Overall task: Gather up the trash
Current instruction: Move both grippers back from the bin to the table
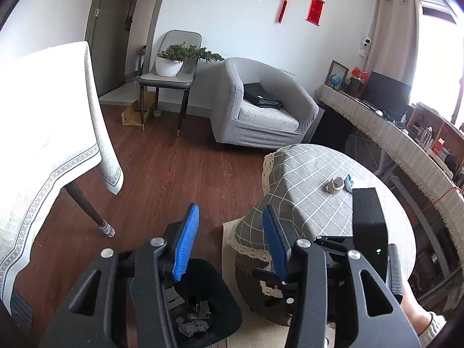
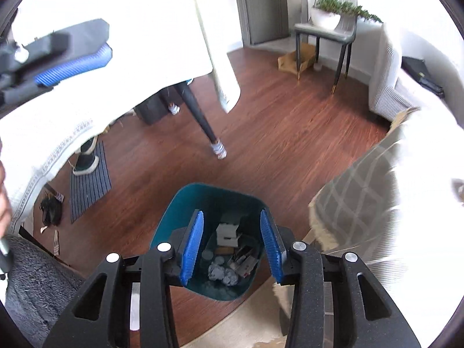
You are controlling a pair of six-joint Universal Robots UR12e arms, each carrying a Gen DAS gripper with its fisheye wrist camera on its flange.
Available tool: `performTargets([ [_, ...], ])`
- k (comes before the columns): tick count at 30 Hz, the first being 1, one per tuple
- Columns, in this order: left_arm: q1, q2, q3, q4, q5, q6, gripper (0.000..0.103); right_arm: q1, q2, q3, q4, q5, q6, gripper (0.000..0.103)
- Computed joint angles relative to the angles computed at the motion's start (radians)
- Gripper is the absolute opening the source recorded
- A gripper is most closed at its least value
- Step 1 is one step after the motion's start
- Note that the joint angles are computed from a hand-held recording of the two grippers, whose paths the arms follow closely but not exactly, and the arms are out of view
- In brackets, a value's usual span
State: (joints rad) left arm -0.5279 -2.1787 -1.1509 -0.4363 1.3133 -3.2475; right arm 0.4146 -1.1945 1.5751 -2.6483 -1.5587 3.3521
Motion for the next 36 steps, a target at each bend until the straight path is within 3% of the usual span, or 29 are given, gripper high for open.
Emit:
performTargets([
  [17,-0.079,-0.151,0.245,-0.099,-0.018,0.028,0.065,-0.098,-0.125,0.126,-0.087,-0.031,-0.019,0.041],
  [26,-0.118,-0.239,0.393,-0.207,-0.033,0.094,0.074,-0.169,-0.199,0.207,-0.115,-0.032,-0.009,0.041],
  [30,-0.143,-0.276,0.457,-0.246,-0.018,0.168,0.08,-0.187,-0.222,0.235,-0.123,-0.049,-0.012,0.042],
  [36,-0.167,-0.331,0.55,-0.324,-0.023,0.237,0.08,-0.227,-0.262,0.287,-0.146,-0.055,-0.014,0.042],
])
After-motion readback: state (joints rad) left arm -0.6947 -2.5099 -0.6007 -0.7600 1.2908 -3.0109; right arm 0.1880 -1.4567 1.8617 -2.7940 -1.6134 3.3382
